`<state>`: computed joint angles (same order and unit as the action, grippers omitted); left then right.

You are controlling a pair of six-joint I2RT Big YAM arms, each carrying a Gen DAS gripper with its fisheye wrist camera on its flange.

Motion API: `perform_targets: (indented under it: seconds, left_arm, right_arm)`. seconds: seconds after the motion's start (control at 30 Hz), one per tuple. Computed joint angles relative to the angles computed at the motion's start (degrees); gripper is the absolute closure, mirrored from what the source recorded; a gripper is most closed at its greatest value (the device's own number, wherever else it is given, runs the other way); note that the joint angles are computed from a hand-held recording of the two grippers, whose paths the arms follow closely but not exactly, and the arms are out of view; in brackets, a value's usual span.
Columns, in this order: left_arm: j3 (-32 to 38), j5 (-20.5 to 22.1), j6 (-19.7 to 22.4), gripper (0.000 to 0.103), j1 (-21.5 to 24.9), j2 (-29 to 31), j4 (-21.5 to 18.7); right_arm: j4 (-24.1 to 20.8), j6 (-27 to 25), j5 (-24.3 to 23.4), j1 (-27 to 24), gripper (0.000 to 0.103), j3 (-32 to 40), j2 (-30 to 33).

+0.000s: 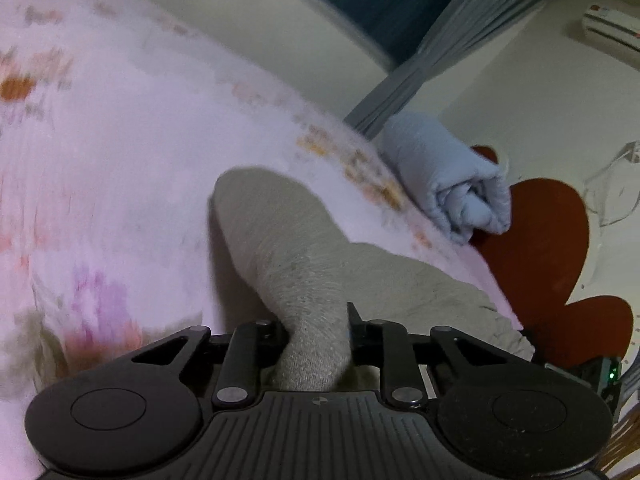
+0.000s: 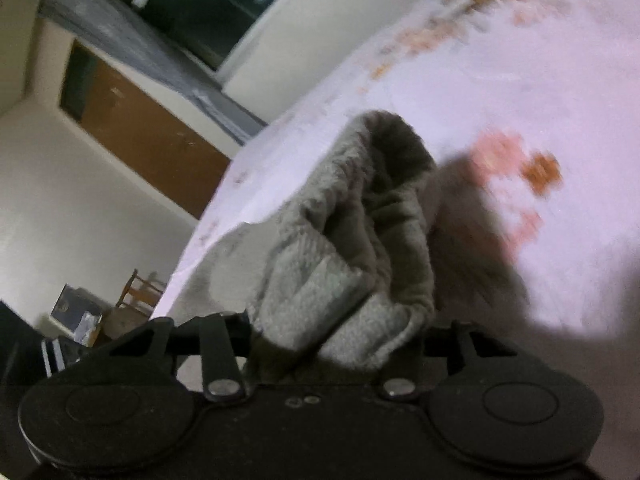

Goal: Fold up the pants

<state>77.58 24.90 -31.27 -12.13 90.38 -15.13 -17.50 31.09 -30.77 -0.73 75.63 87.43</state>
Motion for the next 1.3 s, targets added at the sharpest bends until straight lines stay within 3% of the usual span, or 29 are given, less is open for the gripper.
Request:
perform_targets:
  seconds: [0.17, 0.43, 0.5, 0.53, 0.57, 0.6, 0.63, 0.67, 0.7, 0.73, 0.8, 0.87, 0.97, 1.07, 1.1, 1.2, 1.27, 1.3]
  left_arm:
    - [4.46, -0.05, 0.44, 0.081, 2.42, 0.69, 1.03]
    - [15.08, -1.42, 2.69, 0.080, 6.64, 10.01, -2.18]
    - [17.34, -1.90, 3.00, 0.078, 6.86, 13.54, -4.19]
    - [18.33, -1.73, 3.21, 0.076, 6.94, 15.17, -5.92]
    - [19.19, -1.89, 3.44, 0.067, 7.12, 16.77, -8.26]
    - [18.60, -0.82, 3.16, 0.052, 7.51, 17.39, -8.08]
    - [16.43, 1.56, 1.65, 0.050, 8.20, 17.12, -5.03]
    - [14.01, 3.19, 0.05, 0.046, 8.81, 16.34, -1.64]
    - [12.90, 3.24, -0.43, 0.043, 8.79, 15.77, -0.51]
    - [12.14, 3.05, 0.37, 0.033, 9.18, 14.97, -0.51]
    - [10.40, -3.12, 3.34, 0.011, 9.43, 12.03, -1.55]
    - [9.04, -8.42, 4.53, 0.003, 9.50, 9.96, 0.00]
    - [12.12, -7.54, 3.86, 0.003, 9.90, 10.34, -1.50]
    - [18.48, -9.87, 6.45, 0.003, 8.55, 13.14, -7.83]
    - [19.63, -10.47, 6.64, 0.003, 7.90, 13.81, -9.21]
    - [18.37, -10.85, 7.91, 0.003, 6.09, 13.14, -8.38]
    - [20.42, -17.92, 12.10, 0.003, 4.35, 14.44, -14.37]
    - [21.24, -20.79, 13.35, 0.003, 3.94, 15.27, -17.26]
  right_arm:
    - [-0.46, -1.78, -2.19, 0.52, 0.066, 7.58, 3.43]
    - [-2.53, 0.73, -5.66, 2.09, 0.066, 27.33, 20.31]
    - [-5.36, 1.26, -5.99, 2.10, 0.065, 31.04, 24.96]
    - [-8.34, 1.65, -5.22, 2.05, 0.064, 32.87, 27.27]
    - [-8.67, 1.43, -3.24, 2.14, 0.063, 32.33, 28.53]
    - [-6.12, 1.86, -4.15, 1.70, 0.065, 30.37, 28.65]
    - [-0.69, 4.42, -6.26, 0.95, 0.065, 27.05, 27.85]
    - [1.85, 5.82, -6.78, 0.60, 0.065, 24.96, 26.94]
    - [1.52, 4.94, -6.84, 0.43, 0.062, 24.07, 26.06]
    - [1.04, 3.36, -6.78, 0.24, 0.060, 22.47, 24.55]
    - [-0.91, -0.67, -5.15, 0.03, 0.049, 20.41, 21.68]
    - [0.80, -0.21, -2.44, -0.85, 0.038, 16.79, 18.30]
    - [4.12, -2.86, 6.55, -0.30, 0.033, 13.48, 13.84]
    - [7.90, 1.00, 7.78, 0.42, 0.035, 16.27, 14.27]
    - [7.23, 1.92, 6.77, 0.82, 0.035, 19.22, 15.88]
    - [2.56, 2.33, 3.94, 2.26, 0.037, 26.77, 20.58]
    - [-1.77, 2.02, 0.62, 2.51, 0.038, 29.83, 23.32]
    - [-5.06, -0.01, 2.44, 2.74, 0.044, 30.78, 24.03]
